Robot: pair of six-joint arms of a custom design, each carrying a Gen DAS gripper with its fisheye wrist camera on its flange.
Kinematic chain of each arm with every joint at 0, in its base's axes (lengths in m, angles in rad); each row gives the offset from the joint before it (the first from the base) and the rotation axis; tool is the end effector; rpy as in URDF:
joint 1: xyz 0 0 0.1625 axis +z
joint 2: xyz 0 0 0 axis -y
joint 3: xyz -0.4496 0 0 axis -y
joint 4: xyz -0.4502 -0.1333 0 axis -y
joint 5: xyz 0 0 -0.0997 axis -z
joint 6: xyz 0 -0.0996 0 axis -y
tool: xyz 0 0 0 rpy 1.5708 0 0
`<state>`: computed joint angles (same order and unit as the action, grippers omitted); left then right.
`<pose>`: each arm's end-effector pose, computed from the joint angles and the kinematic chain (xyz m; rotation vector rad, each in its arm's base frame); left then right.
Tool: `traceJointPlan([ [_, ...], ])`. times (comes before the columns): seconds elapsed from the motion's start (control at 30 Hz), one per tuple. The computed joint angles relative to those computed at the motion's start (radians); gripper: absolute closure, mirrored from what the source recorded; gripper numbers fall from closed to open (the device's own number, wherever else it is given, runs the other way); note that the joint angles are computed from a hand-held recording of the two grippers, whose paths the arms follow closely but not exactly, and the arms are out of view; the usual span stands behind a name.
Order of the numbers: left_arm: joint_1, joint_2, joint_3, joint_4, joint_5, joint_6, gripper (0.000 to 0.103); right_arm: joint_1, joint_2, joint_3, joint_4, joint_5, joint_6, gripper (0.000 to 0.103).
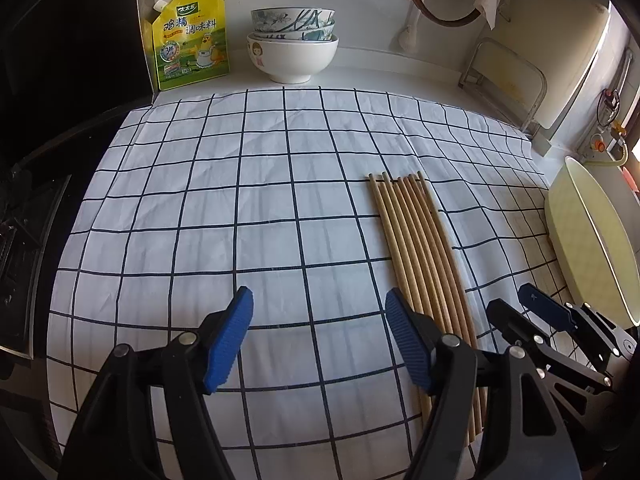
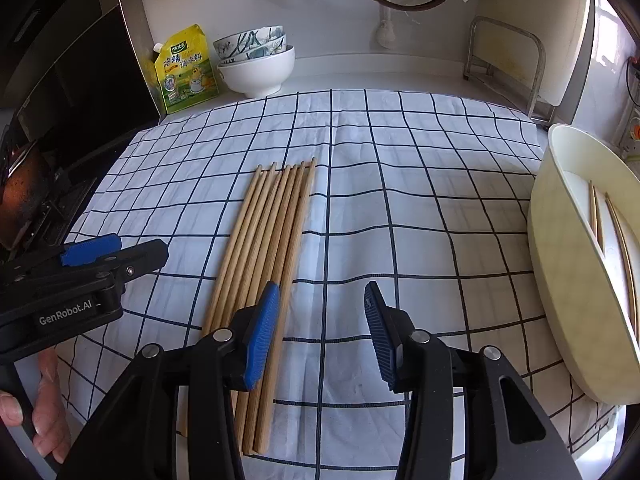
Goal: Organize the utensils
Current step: 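Move both open tools back over the remaining chopsticks on the cloth, then close the right tool on one wooden chopstick while the left tool grasps another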
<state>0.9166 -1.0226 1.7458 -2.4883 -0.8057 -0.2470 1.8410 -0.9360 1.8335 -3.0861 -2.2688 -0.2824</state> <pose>-0.2554 -0.6655 0.1970 0.4024 2.4255 -0.6461 0.2464 -0.6299 0.1681 0.3776 -2.3297 0.7429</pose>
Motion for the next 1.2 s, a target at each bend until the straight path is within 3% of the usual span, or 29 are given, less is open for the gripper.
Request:
traceJointPlan([
  [0.43, 0.005, 0.0, 0.003, 0.024, -0.006, -0.013, 0.035, -0.005, 0.015, -0.009, 0.047, -0.015, 0.003, 0.06],
  [0.87, -0.004, 0.002, 0.017, 0.035, -0.036, -0.002, 0.034, -0.009, 0.004, 0.008, 0.021, -0.025, -0.022, 0.057],
  [1.0, -0.008, 0.007, 0.02, 0.043, -0.046, 0.003, 0.034, -0.01, 0.009, 0.004, 0.012, -0.065, -0.021, 0.057],
  [1.2, -0.008, 0.009, 0.015, 0.047, -0.035, 0.003, 0.034, -0.018, -0.018, 0.021, 0.013, -0.012, 0.002, 0.057],
])
